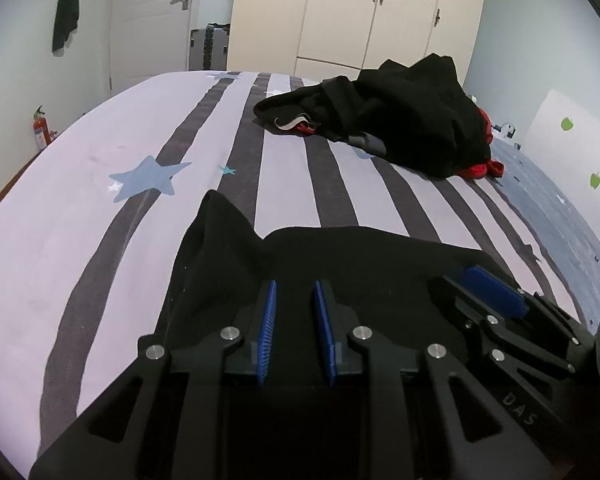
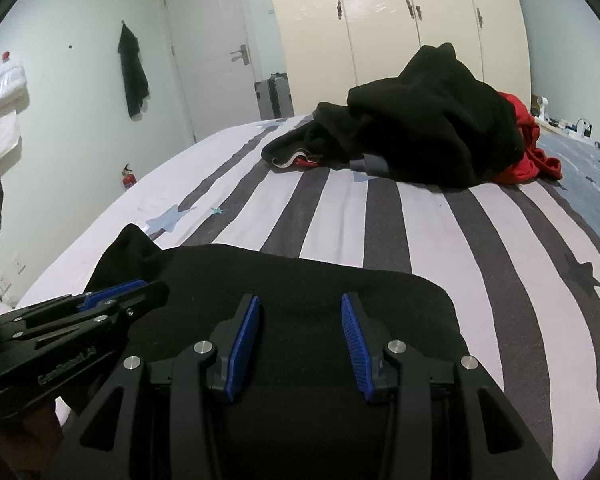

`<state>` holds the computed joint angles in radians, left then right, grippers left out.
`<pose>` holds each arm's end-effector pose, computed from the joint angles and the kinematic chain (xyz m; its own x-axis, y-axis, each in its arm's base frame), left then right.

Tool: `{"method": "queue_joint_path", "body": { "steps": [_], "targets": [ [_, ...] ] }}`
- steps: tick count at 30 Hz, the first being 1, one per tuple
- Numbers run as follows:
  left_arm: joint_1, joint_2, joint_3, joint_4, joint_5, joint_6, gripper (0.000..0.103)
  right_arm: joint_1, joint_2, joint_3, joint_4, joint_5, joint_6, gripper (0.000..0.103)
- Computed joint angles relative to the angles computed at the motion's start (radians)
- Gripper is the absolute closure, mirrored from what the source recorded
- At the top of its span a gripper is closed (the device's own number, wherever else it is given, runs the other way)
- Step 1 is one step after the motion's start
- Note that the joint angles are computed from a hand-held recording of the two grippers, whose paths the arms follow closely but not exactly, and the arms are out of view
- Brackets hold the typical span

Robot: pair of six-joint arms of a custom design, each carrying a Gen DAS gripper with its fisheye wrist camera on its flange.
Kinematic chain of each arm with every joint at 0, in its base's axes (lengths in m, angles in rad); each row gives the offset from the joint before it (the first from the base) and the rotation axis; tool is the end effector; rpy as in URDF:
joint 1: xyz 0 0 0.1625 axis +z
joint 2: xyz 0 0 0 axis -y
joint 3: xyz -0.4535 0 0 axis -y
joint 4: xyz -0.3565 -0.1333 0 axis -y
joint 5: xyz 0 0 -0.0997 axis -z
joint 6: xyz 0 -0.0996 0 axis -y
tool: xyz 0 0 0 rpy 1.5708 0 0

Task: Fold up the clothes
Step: 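Press the folded sweatshirt flat with both grippers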

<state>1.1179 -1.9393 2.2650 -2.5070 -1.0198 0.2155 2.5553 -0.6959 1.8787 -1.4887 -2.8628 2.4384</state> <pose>0.0334 -0.3552 0.4591 -0.8000 0.2581 -0.5416 0.5421 0.6977 -0.4683 0.4263 -0.2381 0.0199 -0.6286 0.6695 0.3958 -0.2040 0.3491 -0.9146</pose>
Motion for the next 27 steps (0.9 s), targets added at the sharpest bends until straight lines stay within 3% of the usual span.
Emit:
{"method": "queue_joint_path", "body": {
  "steps": [4, 5, 9, 14, 19, 23, 26, 27],
  "targets": [
    [-0.031, -0.001, -0.055, 0.062, 0.024, -0.025, 0.084, 0.006, -0.041, 0.017, -0.095, 0.025, -0.093, 0.066],
    [-0.022, 0.008, -0.066, 0.047, 0.029, -0.019, 0.084, 0.01, -0.052, 0.02, -0.094, 0.029, -0.085, 0.067],
    [0.045, 0.056, -0.095, 0.026, 0.029, 0.003, 0.084, 0.022, -0.079, 0.001, 0.087, 0.057, 0.097, 0.073],
    [0.132, 0.07, -0.076, -0.026, -0.061, 0.024, 0.084, 0.009, -0.062, 0.034, 0.106, 0.056, 0.117, 0.073],
    [0.148, 0.092, -0.068, -0.062, -0.071, 0.021, 0.084, 0.0, -0.059, 0.068, 0.086, 0.03, 0.15, 0.073],
    [0.071, 0.056, -0.088, 0.011, -0.004, 0.0, 0.084, 0.003, -0.069, 0.041, 0.1, 0.058, 0.114, 0.073],
    [0.011, -0.005, -0.093, 0.034, -0.022, -0.032, 0.084, 0.029, -0.081, -0.007, 0.149, 0.089, 0.13, 0.073],
    [-0.014, -0.034, -0.094, 0.056, -0.032, -0.047, 0.084, 0.047, -0.075, -0.035, 0.202, 0.092, 0.177, 0.073]
  ]
}}
